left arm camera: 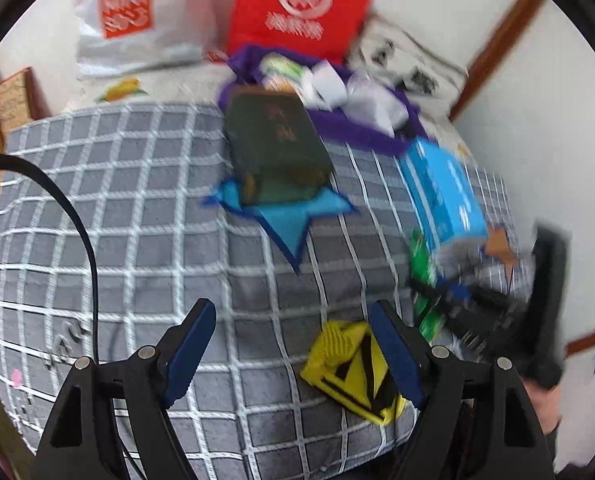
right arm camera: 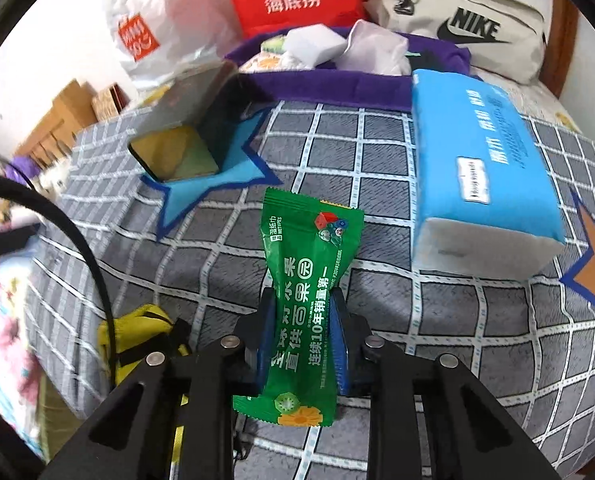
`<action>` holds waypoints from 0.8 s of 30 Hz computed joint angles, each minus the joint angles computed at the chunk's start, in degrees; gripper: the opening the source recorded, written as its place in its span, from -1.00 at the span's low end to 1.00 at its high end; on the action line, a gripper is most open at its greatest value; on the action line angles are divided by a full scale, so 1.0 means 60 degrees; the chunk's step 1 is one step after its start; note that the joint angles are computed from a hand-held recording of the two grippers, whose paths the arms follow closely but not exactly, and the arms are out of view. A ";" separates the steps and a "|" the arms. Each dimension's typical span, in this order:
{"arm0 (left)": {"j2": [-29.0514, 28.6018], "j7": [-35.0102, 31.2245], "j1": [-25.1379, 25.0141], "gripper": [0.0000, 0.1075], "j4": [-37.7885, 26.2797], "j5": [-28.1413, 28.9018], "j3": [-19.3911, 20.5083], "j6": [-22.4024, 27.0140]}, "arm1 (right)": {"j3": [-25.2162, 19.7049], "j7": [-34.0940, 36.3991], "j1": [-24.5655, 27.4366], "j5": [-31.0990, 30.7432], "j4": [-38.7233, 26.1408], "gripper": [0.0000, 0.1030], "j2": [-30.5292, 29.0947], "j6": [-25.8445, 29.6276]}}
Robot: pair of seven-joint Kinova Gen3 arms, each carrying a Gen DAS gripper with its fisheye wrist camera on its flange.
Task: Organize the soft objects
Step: 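Grasp the green snack packet with the right tool while the left tool grasps the yellow mesh bag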
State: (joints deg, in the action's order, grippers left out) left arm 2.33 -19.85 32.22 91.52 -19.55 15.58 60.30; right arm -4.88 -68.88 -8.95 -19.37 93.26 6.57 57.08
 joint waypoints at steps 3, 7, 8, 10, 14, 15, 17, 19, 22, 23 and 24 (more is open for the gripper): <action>0.0276 -0.0603 0.0005 0.46 0.0149 0.0547 0.0017 -0.0386 | 0.0094 0.0206 0.0183 -0.0210 -0.0085 -0.50 -0.0148 0.0145; 0.0635 -0.0775 0.0256 0.46 0.0283 0.0576 -0.0012 -0.0780 | 0.0273 0.0657 0.0490 -0.0606 -0.0113 -0.50 -0.0387 0.0370; 0.0712 -0.0835 0.0323 0.46 0.0262 0.0566 -0.0043 -0.0787 | 0.0306 0.0721 0.0532 -0.0630 -0.0111 -0.50 -0.0436 0.0402; 0.1013 -0.0983 0.0529 0.43 0.0096 0.0378 -0.0081 -0.0693 | 0.0357 0.0840 0.0587 -0.0620 -0.0133 -0.50 -0.0504 0.0496; 0.1423 -0.1139 0.0908 0.16 -0.0099 0.0097 -0.0272 -0.0492 | 0.0454 0.1060 0.0688 -0.0683 -0.0151 -0.50 -0.0613 0.0574; 0.1512 -0.1239 0.0937 0.09 -0.0122 0.0144 -0.0317 -0.0476 | 0.0464 0.1067 0.0695 -0.0654 -0.0156 -0.50 -0.0643 0.0567; 0.1643 -0.1213 0.1112 -0.03 -0.0092 0.0009 -0.0424 -0.0510 | 0.0491 0.1150 0.0726 -0.0707 -0.0178 -0.50 -0.0646 0.0600; 0.1569 -0.1261 0.1224 -0.32 0.0046 -0.0153 -0.0476 -0.0791 | 0.0520 0.1274 0.0778 -0.0833 -0.0227 -0.50 -0.0625 0.0698; 0.1493 -0.1329 0.1213 -0.42 0.0147 -0.0068 -0.0523 -0.1092 | 0.0538 0.1430 0.0835 -0.0976 -0.0263 -0.50 -0.0594 0.0776; 0.1476 -0.1340 0.1209 -0.42 0.0164 -0.0065 -0.0534 -0.1138 | 0.0542 0.1474 0.0852 -0.1002 -0.0286 -0.50 -0.0573 0.0812; 0.1455 -0.1343 0.1205 -0.43 0.0177 -0.0058 -0.0541 -0.1160 | 0.0538 0.1504 0.0858 -0.1000 -0.0308 -0.50 -0.0561 0.0844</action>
